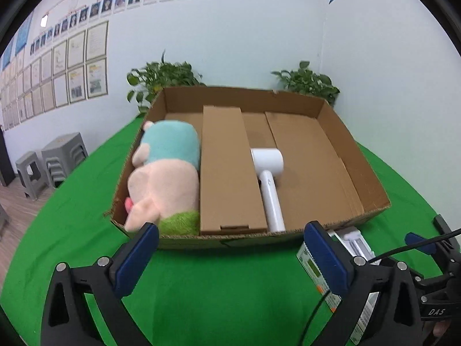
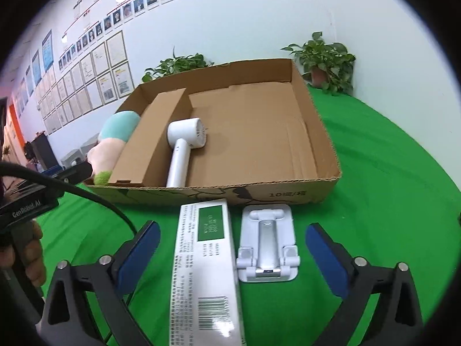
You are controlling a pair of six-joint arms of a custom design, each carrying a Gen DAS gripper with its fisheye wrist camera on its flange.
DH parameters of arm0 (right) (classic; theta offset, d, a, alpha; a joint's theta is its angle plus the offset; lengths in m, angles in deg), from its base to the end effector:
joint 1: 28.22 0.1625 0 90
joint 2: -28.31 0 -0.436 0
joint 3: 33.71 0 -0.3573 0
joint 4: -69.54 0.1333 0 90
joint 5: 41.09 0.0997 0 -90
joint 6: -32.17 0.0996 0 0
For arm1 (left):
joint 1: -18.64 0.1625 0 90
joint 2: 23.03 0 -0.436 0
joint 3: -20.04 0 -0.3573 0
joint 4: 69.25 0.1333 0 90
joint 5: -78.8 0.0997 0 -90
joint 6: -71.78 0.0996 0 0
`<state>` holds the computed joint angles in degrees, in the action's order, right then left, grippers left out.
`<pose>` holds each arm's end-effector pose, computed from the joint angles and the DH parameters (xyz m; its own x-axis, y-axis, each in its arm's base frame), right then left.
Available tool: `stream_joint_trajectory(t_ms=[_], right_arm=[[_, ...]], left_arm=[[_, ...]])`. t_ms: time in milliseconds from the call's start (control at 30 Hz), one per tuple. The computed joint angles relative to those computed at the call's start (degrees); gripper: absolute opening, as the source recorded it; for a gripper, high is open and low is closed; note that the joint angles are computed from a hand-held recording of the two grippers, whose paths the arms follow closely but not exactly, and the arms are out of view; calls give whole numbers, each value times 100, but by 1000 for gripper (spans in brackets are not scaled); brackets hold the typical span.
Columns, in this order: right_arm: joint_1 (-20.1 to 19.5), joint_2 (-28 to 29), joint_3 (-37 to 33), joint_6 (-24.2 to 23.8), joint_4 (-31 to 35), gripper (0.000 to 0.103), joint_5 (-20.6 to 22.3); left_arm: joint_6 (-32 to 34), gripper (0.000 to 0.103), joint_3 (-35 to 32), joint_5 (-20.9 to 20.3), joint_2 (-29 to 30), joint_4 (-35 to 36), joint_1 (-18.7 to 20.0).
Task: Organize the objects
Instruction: 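Move the left gripper to the white medicine box and grasp it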
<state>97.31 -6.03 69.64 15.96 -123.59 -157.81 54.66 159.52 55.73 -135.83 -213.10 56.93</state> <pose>0.4326 -0.4535 0.0571 -0.7044 -0.4894 0.5140 -0.7058 0.5593 -0.4347 -0.0622 -0.3357 0.4148 -0.7527 -0.1171 -0.6478 0.4988 0.5407 -0.6773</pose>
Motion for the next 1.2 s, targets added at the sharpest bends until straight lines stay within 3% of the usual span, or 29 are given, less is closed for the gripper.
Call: stream_joint_trajectory(t_ms=[167,300,467,700,800,933,1133,1200], right_arm=[[-19,-74,107,-119,98,102,258],[-114,-266,494,-373,-79,102,895],[-225,-663,1109,-827,-31,102,1578],[-71,-957,1521,-1670,471,102,1072],[-14,-625,1224,-1197,402,102,516],[-38,-339,919,-840,605,102,321],[77,-142,828,-815,717,100,-22],[90,-141,838,-714,751,89,-124]], left_arm=[[-101,102,-42,-221,-42,198,131],[15,102,-82,-571,-41,205,272],[207,102,-200,-1346,17,134,673],[779,102,-604,-2686,499,-72,1425],[912,102,-806,-3400,890,-194,1775],[885,100,-1038,-4186,1347,-247,2171],[859,95,-1201,-4875,1705,-224,2532],[829,94,-1215,-5053,1787,-243,2639]])
